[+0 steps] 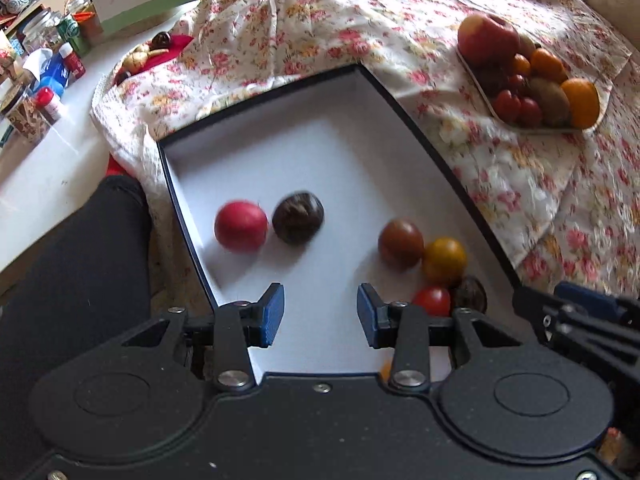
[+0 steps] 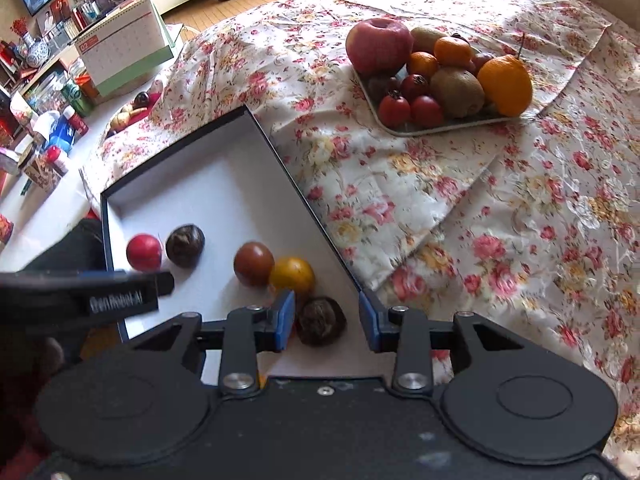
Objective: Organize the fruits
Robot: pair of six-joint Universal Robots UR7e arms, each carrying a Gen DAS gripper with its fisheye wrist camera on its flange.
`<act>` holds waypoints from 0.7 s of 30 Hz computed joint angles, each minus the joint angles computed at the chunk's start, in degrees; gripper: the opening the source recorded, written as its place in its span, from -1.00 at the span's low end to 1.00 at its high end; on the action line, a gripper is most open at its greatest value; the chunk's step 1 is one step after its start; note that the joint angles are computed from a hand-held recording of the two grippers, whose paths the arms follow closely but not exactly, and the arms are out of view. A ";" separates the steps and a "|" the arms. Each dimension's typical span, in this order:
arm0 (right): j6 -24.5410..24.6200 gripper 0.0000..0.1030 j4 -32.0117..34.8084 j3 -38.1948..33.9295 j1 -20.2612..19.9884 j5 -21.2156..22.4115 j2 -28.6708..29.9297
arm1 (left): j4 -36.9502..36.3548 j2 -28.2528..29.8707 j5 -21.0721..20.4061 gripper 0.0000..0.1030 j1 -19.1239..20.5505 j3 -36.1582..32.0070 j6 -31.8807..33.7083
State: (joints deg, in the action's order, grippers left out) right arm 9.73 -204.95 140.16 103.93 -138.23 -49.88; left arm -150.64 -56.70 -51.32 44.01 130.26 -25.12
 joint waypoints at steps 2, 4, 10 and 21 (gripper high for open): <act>-0.22 -0.25 -0.41 1.15 0.21 0.25 -0.38 | -0.29 -0.60 -0.28 -0.06 -0.29 1.46 -1.31; -0.71 -0.25 -1.35 2.21 0.58 0.19 -0.44 | -1.18 -1.55 -0.24 -0.06 -0.81 2.76 -2.52; -3.66 -0.25 -5.12 4.78 2.26 -1.24 0.59 | -4.43 -2.97 2.04 -0.06 -3.52 6.44 -6.17; -4.45 -0.25 -8.59 8.08 3.06 -1.48 2.28 | -9.33 -3.53 1.68 -0.06 -8.11 11.89 -8.75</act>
